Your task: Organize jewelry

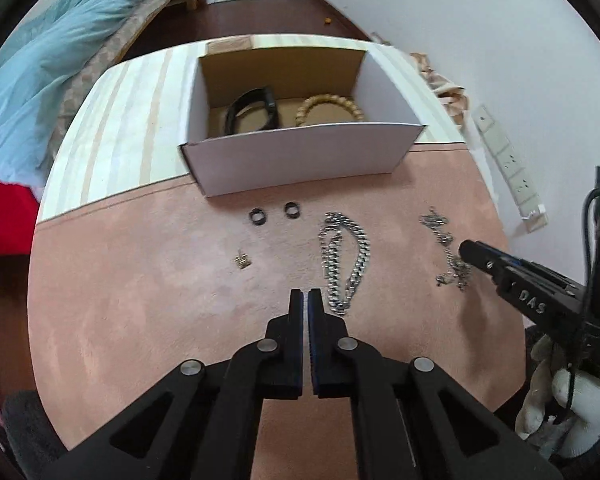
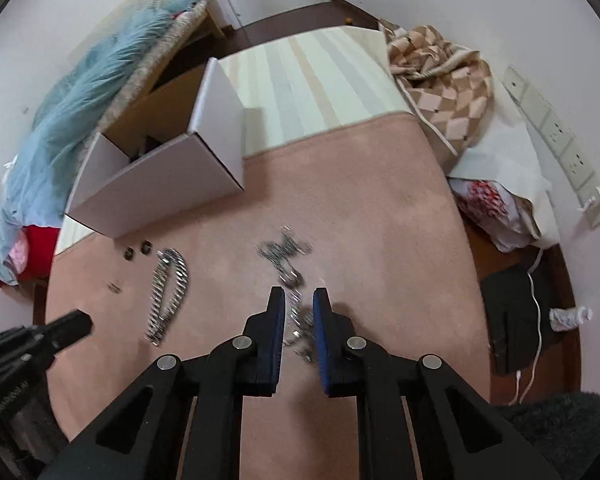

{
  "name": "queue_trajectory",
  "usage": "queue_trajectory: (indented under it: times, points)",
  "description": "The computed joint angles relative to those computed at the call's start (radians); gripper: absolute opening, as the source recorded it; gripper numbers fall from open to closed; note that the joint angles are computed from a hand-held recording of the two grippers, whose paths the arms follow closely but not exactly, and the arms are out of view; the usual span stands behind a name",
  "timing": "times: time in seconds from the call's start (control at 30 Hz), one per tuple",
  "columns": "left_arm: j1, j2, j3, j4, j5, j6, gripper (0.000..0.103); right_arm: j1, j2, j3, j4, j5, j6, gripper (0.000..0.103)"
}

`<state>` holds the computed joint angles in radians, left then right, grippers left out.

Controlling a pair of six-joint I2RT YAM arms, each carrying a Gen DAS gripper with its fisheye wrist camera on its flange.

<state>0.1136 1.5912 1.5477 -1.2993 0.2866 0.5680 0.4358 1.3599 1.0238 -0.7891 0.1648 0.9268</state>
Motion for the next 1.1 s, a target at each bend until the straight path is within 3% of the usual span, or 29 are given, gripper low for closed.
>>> queue_trajectory:
  times: [0.17,0.2,0.23,0.27,0.3,0.63,0.83,0.9,0.97,1.1]
  points:
    - [-0.008,0.019,-0.011,0.029,-0.041,-0.067,0.007,0.01,0.105,0.066,0.005,0.016,-0.077,0.016]
    - [-0.01,0.019,-0.017,0.04,-0.051,-0.072,0.015,0.011,0.127,0.074,0.002,0.015,-0.087,0.016]
    - [-0.01,0.02,-0.018,0.044,-0.057,-0.074,0.04,0.019,0.136,0.075,0.009,0.027,-0.093,0.014]
    - [-0.009,0.021,-0.017,0.047,-0.057,-0.076,0.06,0.023,0.131,0.071,0.015,0.034,-0.094,0.003]
    - [-0.009,0.023,-0.015,0.05,-0.059,-0.08,0.092,0.022,0.121,0.064,0.02,0.029,-0.094,0.0]
    - [-0.014,0.073,0.019,0.042,-0.029,-0.118,0.094,-0.025,-0.157,0.033,-0.001,0.027,-0.017,0.0]
    - [-0.065,0.094,-0.001,0.069,-0.063,-0.122,0.094,-0.069,-0.126,0.056,-0.023,-0.05,-0.071,0.001]
    - [-0.074,0.089,-0.013,0.087,-0.083,-0.125,0.094,-0.068,-0.061,0.059,-0.021,-0.077,-0.096,0.009]
    - [-0.07,0.079,-0.026,0.101,-0.101,-0.122,0.094,-0.057,-0.033,0.035,0.016,-0.084,-0.101,0.038]
    - [-0.044,0.08,-0.037,0.113,-0.121,-0.114,0.094,-0.02,0.048,0.039,0.048,-0.06,-0.113,0.042]
